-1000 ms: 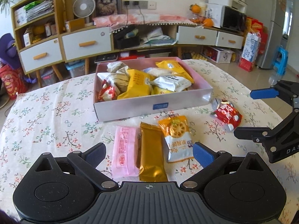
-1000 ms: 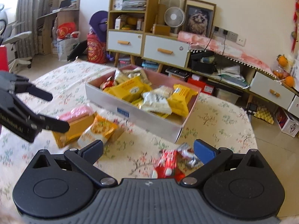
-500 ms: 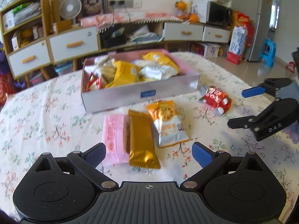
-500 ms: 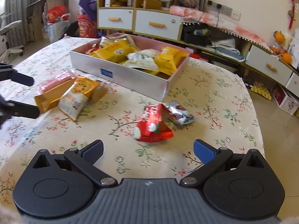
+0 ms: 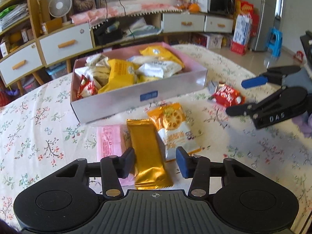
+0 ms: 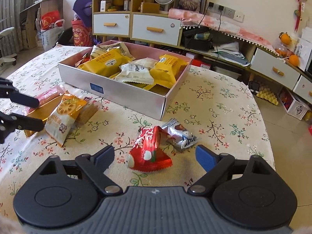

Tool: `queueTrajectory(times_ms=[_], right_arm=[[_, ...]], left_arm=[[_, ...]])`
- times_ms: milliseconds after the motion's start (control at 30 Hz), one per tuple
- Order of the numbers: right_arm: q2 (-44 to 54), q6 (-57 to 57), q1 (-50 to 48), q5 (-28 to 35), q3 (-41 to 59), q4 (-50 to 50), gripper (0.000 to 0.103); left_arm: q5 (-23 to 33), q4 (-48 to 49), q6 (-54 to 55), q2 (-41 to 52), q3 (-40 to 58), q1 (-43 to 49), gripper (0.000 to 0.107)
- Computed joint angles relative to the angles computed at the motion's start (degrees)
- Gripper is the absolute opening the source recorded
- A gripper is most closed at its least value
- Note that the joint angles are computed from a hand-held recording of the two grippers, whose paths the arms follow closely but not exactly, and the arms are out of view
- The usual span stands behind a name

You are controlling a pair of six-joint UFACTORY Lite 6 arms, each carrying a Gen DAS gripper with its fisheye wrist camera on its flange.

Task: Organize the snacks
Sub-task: 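Grasp the red packet with the right gripper while the left grasps the gold packet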

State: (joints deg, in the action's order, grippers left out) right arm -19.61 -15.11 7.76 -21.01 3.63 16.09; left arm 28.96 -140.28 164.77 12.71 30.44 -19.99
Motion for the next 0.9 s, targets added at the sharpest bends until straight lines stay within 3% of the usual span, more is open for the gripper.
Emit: queueTrajectory(times_ms=[267,600,900], right_arm=[[5.61,-2.6,0.97,-1.12,2.83,2.94,0.067],[9.92,-3.08,2.76,-1.12,5.95,6.55,0.059],[8.91,-0.99,2.8,2.3,7.21,4.91,0.031]], left_arm=[[-3.29,-5.68,5.78,2.61,2.1,-2.12,0.043],[-4.33,-6.8,1.2,6.0,6.38,-3.58,0.048],[-5.91,-8.88,0.36,4.81,6.1,-5.02,0.027]])
